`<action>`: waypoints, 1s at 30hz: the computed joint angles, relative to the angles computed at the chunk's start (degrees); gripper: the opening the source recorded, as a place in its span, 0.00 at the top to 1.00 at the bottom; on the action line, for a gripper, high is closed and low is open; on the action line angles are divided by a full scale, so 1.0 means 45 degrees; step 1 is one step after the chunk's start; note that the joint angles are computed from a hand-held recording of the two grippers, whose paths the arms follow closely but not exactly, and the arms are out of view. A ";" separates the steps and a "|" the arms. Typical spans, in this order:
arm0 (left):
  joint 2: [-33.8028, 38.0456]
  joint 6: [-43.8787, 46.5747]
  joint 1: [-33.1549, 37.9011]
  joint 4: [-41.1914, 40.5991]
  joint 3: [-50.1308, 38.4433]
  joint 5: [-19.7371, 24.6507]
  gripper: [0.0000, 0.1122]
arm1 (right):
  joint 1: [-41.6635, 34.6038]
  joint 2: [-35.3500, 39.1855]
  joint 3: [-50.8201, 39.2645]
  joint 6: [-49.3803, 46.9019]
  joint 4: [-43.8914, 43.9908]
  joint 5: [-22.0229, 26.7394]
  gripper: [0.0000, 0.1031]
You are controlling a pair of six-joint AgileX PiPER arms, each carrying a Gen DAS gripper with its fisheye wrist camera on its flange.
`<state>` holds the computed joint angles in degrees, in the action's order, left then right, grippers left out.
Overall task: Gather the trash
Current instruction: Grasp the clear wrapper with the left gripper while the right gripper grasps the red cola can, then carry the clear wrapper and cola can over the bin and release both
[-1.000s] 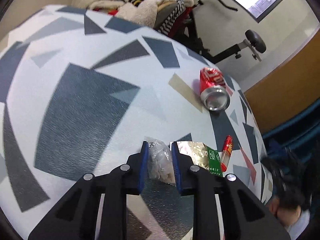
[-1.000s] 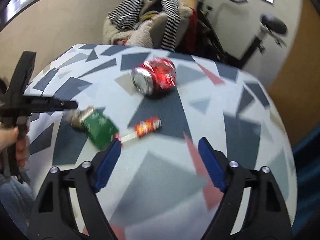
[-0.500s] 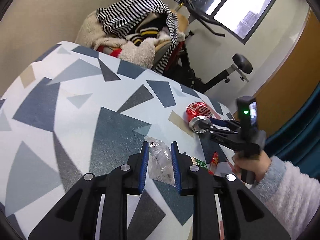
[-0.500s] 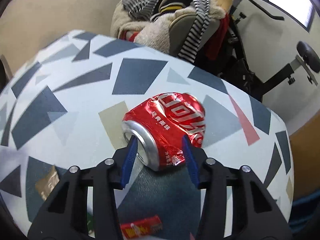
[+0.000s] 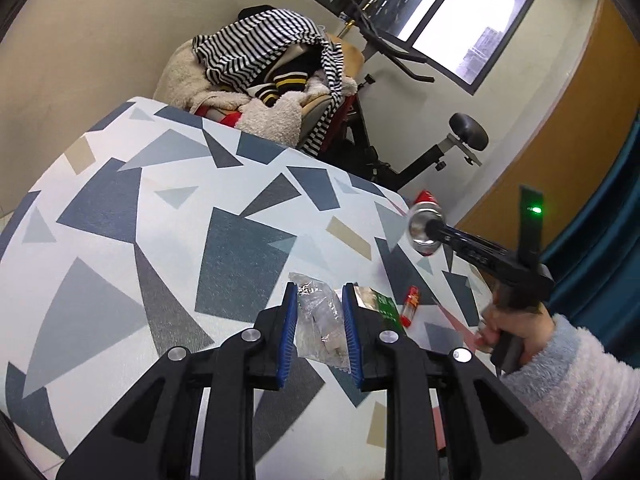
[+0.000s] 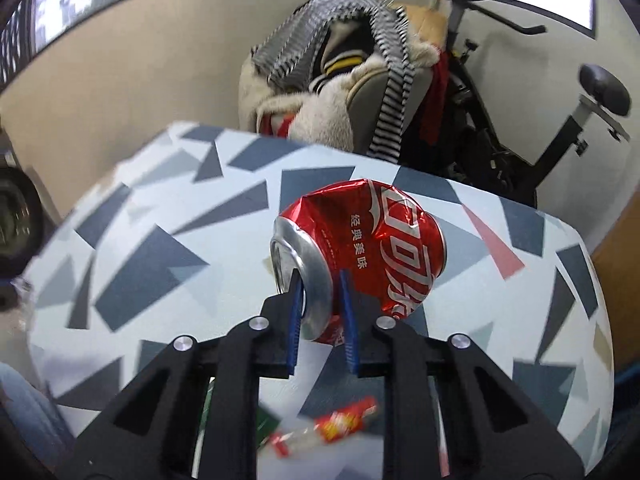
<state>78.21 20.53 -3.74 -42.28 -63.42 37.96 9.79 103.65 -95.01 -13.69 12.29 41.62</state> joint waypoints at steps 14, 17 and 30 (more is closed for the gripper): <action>-0.3984 -0.1726 -0.0971 0.1644 0.2092 0.1142 0.80 | 0.0860 -0.6770 0.5556 0.2399 -0.0826 0.0347 0.80; -0.4936 -0.2258 -0.1151 0.2020 0.2473 0.1417 0.80 | 0.1377 -0.7967 0.6342 0.2983 -0.1204 0.0574 0.80; -0.8115 -0.6158 -0.3863 0.5388 0.3416 0.2231 0.80 | 0.5963 -1.1973 0.8917 0.7612 -0.4799 0.2464 0.80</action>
